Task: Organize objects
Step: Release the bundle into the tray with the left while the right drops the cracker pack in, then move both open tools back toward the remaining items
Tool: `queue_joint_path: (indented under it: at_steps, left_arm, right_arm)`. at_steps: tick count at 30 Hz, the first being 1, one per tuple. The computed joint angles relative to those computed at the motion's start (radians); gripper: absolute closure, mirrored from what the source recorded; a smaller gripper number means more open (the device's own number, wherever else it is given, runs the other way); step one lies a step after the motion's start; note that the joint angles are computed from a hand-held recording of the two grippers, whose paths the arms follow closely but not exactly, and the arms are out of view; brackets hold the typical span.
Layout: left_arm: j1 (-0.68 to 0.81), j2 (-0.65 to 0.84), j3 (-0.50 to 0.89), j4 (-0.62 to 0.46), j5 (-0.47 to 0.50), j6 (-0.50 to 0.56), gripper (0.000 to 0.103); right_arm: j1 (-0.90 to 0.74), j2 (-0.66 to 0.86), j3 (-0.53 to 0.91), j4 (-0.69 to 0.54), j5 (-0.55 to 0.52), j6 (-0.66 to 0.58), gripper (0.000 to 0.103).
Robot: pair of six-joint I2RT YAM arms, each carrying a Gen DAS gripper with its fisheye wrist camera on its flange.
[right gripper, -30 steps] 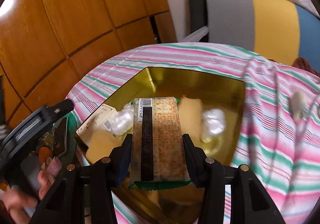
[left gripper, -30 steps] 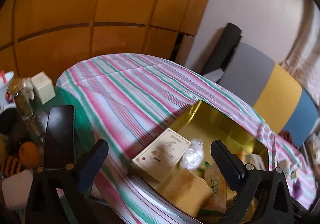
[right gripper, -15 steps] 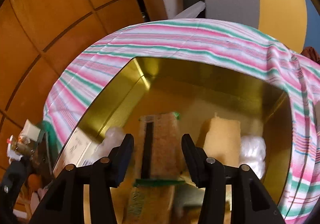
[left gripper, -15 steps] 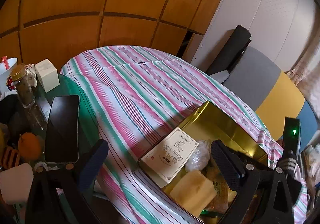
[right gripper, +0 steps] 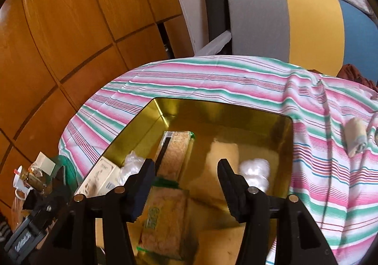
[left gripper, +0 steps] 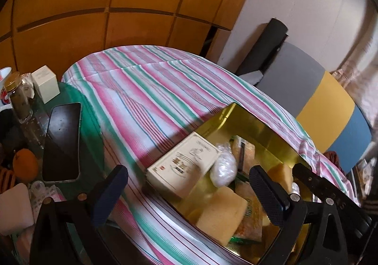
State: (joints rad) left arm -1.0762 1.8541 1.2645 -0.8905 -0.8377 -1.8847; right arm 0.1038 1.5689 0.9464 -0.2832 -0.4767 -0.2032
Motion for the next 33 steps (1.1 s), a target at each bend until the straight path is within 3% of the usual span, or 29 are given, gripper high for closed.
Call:
queue_joint_path:
  at_steps: [8,16,23,33]
  left_arm:
    - [-0.019,0.047,0.052,0.13,0.012,0.186,0.0]
    - [-0.056,0.174,0.225,0.187,0.031,0.429,0.0]
    - [-0.086,0.298,0.402,0.18,0.072,0.58,0.0]
    - [-0.118,0.442,0.643,0.145,0.102,0.703,0.0]
  right_arm:
    - [-0.154,-0.064,-0.072,0.008,-0.022,-0.091,0.047]
    - [-0.375,0.028,-0.059,0.01,-0.051,-0.133,0.047]
    - [-0.544,0.121,-0.024,-0.006,-0.053,-0.194,0.047]
    - [-0.702,0.227,0.067,0.005,-0.026,-0.219,0.047]
